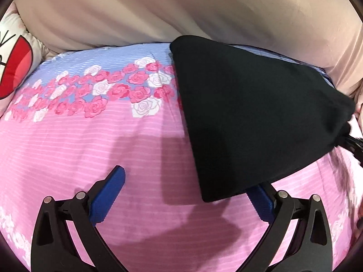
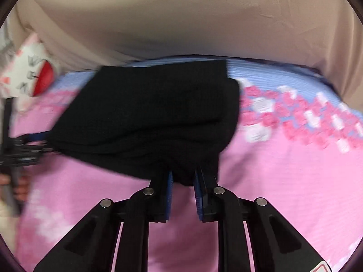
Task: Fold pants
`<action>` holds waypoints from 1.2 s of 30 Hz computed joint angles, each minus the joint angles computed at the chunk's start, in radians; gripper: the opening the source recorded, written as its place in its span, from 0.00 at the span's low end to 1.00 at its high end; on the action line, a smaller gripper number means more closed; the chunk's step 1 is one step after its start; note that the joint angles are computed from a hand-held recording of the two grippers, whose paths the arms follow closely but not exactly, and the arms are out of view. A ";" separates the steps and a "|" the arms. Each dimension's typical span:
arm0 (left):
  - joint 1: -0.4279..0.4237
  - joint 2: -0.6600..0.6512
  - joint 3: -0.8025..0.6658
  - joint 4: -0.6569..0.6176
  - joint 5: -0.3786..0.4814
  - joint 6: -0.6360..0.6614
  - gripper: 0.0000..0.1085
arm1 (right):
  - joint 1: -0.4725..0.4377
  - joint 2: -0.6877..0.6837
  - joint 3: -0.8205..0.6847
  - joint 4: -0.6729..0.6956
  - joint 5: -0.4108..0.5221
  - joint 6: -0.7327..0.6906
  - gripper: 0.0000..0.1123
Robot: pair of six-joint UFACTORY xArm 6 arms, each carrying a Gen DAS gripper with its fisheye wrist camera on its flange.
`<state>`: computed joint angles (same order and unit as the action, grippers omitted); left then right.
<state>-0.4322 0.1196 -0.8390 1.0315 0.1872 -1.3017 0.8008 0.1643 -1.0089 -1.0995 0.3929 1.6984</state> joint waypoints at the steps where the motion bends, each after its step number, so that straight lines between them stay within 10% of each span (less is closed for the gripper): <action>1: -0.001 -0.004 0.000 0.016 0.008 -0.014 0.91 | 0.017 -0.008 0.002 0.000 0.011 -0.006 0.14; 9: -0.035 -0.038 0.015 0.095 0.091 -0.065 0.90 | 0.035 -0.063 0.050 0.128 0.203 0.019 0.20; 16: -0.117 -0.132 0.040 0.270 0.129 -0.229 0.90 | 0.139 -0.057 -0.089 -0.218 0.254 0.242 0.20; 21: -0.150 -0.094 0.021 0.184 0.135 -0.181 0.90 | 0.046 0.049 -0.090 0.019 0.207 0.069 0.06; 36: -0.351 -0.172 0.071 0.312 0.447 -0.468 0.90 | 0.308 -0.078 0.045 -0.161 0.511 0.559 0.63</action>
<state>-0.7832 -0.0524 -0.7685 1.3433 0.6338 -1.7692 1.1084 0.0864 -0.9642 -1.2601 0.9042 2.2576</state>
